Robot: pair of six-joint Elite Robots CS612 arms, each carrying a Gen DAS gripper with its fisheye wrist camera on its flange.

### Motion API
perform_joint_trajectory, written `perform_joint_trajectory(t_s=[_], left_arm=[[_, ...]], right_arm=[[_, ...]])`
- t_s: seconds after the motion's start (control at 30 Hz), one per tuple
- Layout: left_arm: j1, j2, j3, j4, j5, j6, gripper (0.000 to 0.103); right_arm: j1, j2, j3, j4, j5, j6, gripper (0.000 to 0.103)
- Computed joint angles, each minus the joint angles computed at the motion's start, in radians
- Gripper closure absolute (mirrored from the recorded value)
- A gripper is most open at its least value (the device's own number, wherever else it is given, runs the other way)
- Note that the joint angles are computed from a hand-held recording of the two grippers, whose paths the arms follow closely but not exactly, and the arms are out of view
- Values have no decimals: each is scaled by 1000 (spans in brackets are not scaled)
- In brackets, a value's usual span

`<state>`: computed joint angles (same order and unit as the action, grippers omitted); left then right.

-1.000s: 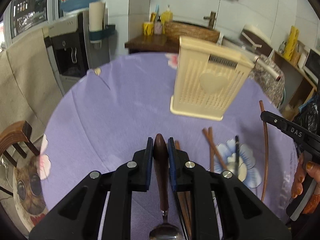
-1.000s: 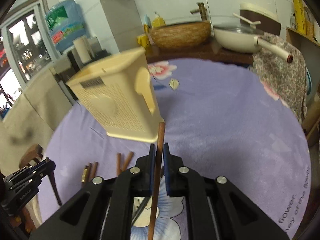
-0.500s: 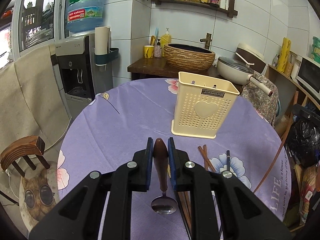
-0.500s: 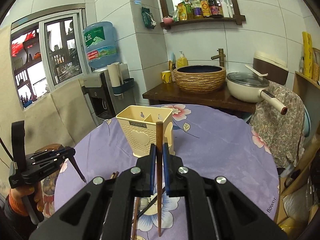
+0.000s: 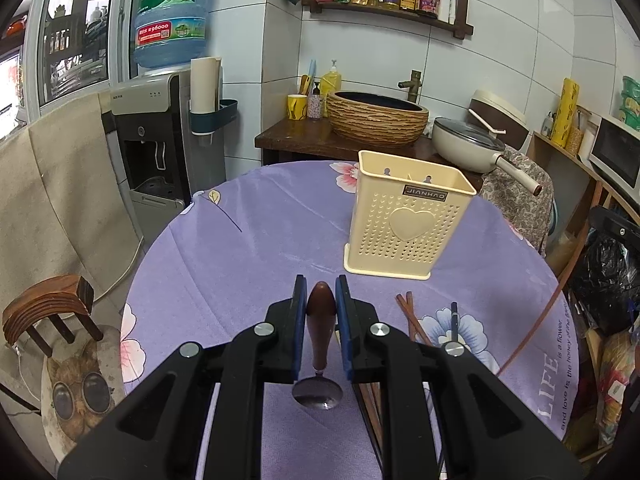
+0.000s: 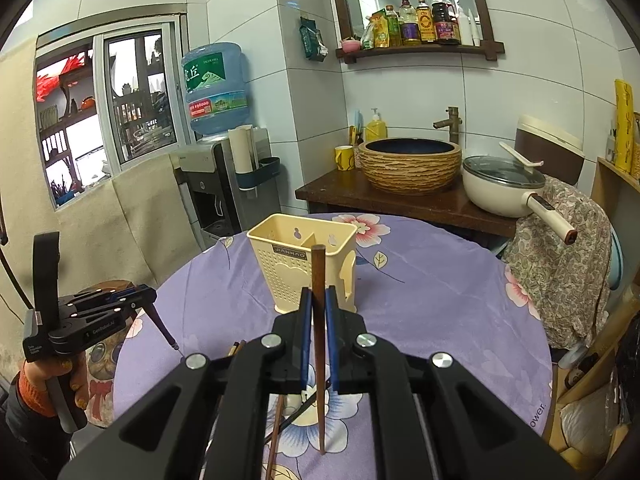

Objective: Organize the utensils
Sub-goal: 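Lower the spoon and chopstick into the cream holder and open both grippers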

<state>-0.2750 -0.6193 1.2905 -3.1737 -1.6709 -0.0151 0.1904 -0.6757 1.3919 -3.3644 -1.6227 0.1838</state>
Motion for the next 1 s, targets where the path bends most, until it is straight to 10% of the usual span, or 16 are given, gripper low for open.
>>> perform_joint_trajectory(t_s=[0.57,1.0], left_arm=[[-11,17,-254,68,-103,3,88],[-50,212,-678,325,-56,-65,88]], right_arm=[[-17,18,-211,39,55,-16,96],[-21,151,-493,196,-71,4,96]])
